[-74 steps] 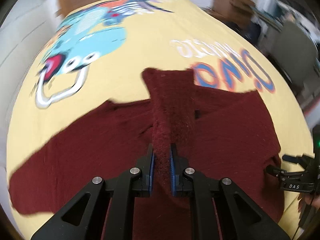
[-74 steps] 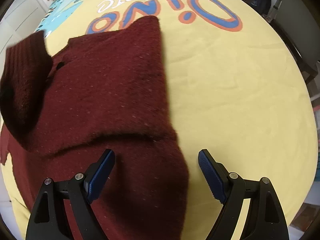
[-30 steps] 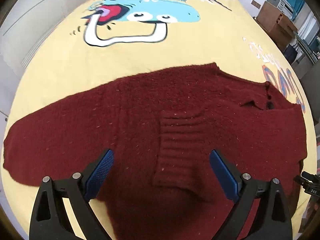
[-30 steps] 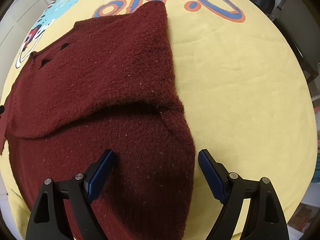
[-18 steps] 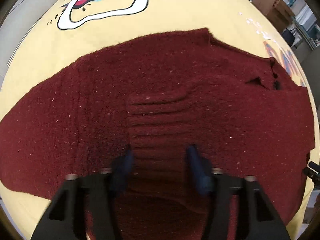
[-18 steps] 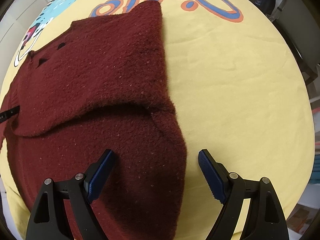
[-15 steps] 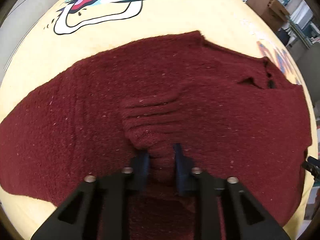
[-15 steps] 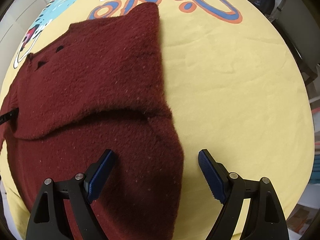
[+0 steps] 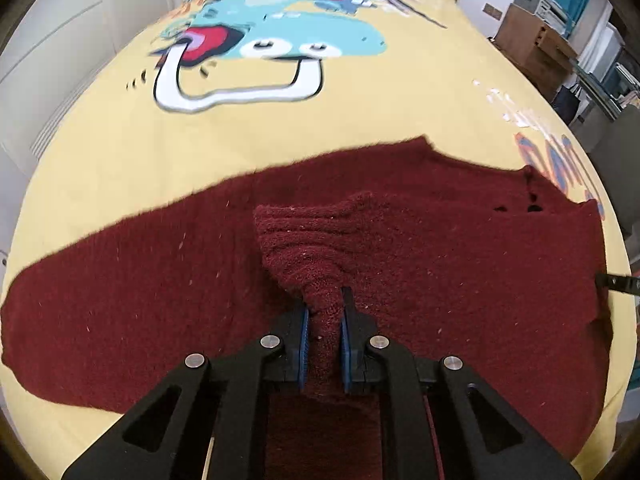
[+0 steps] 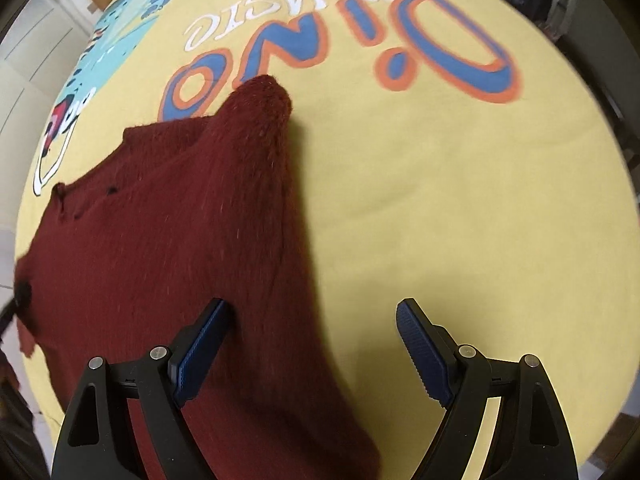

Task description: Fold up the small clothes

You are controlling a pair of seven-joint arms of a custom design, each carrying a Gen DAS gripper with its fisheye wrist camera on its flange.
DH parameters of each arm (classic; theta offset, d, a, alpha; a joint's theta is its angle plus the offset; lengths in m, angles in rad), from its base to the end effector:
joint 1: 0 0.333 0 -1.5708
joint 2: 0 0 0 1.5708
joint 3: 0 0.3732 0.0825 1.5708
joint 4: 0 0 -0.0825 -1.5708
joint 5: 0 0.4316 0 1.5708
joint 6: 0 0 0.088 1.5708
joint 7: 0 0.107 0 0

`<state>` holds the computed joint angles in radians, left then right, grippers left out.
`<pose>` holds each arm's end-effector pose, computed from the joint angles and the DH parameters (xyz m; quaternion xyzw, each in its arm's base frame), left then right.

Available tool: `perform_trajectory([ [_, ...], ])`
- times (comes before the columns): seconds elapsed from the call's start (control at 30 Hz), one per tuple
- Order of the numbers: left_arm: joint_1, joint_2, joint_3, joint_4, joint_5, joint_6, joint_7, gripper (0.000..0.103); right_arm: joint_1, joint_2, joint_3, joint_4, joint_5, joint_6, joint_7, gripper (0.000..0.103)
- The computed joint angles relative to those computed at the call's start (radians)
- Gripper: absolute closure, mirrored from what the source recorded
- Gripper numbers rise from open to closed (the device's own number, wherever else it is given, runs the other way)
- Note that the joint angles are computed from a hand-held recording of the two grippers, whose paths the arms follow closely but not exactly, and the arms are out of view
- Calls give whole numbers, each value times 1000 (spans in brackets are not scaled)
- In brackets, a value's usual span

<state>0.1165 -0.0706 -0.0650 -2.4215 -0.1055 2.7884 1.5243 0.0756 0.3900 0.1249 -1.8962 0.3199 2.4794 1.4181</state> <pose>0.5447 0.0326 0.4063 -0.7518 0.6222 -0.1715 0.1351 0.6923 0.1325 0.3396 -0.7333 0.6602 0.0308 0.1598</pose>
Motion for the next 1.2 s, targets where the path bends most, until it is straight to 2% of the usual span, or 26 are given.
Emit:
perform_trajectory([
  [0.1, 4, 22, 4, 16, 0, -14, 8, 93, -3, 45, 15, 46, 26, -21, 1, 19],
  [0.13, 3, 29, 5, 25, -3, -21, 11, 93, 6, 58, 10, 60, 15, -29, 20, 38],
  [0.17, 1, 35, 3, 32, 1, -21, 3, 93, 3, 65, 14, 71, 16, -43, 18, 68],
  [0.23, -2, 39, 0, 33, 36, -8, -22, 93, -11, 59, 25, 74, 42, -44, 3, 84],
  [0.43, -9, 46, 2, 29, 18, 13, -5, 92, -25, -27, 27, -25, 100, 62, -35, 88],
  [0.6, -13, 79, 6, 30, 83, 25, -78, 91, 28, -15, -20, -40, -32, 77, 35, 88],
  [0.7, -17, 76, 8, 31, 135, 29, -113, 90, 34, 7, -17, -22, -64, 77, 73, 85],
  [0.8, -19, 75, 8, 43, 173, 9, -152, 85, 29, -6, -4, -49, -77, 127, 65, 77],
  [0.83, -19, 71, 9, 49, 205, 0, -186, 77, 27, -17, 0, -67, -77, 154, 62, 70],
  [0.87, -18, 66, 9, 49, 255, -1, -228, 63, 28, -26, 2, -81, -79, 177, 63, 62],
  [0.9, -17, 59, 9, 48, 291, 3, -258, 56, 30, -39, -1, -97, -88, 198, 69, 57],
  [0.97, -16, 39, 5, 41, 270, 16, -248, 30, 49, -75, -18, -143, -129, 261, 104, 31],
  [1.0, -15, 30, 2, 41, 257, 22, -243, 24, 48, -93, -15, -161, -135, 287, 106, 26],
  [1.03, -17, 20, -2, 43, 244, 21, -232, 13, 44, -112, -7, -180, -134, 314, 98, 21],
  [1.07, -16, 15, -8, 45, 253, 20, -242, 6, 26, -148, 8, -221, -117, 345, 63, 20],
  [1.13, -21, -1, -22, 43, 257, 39, -246, 1, 35, -189, 16, -264, -118, 394, 46, 16],
  [1.2, -32, -11, -33, 37, 233, 63, -229, 1, 44, -237, 23, -313, -106, 431, 24, 1],
])
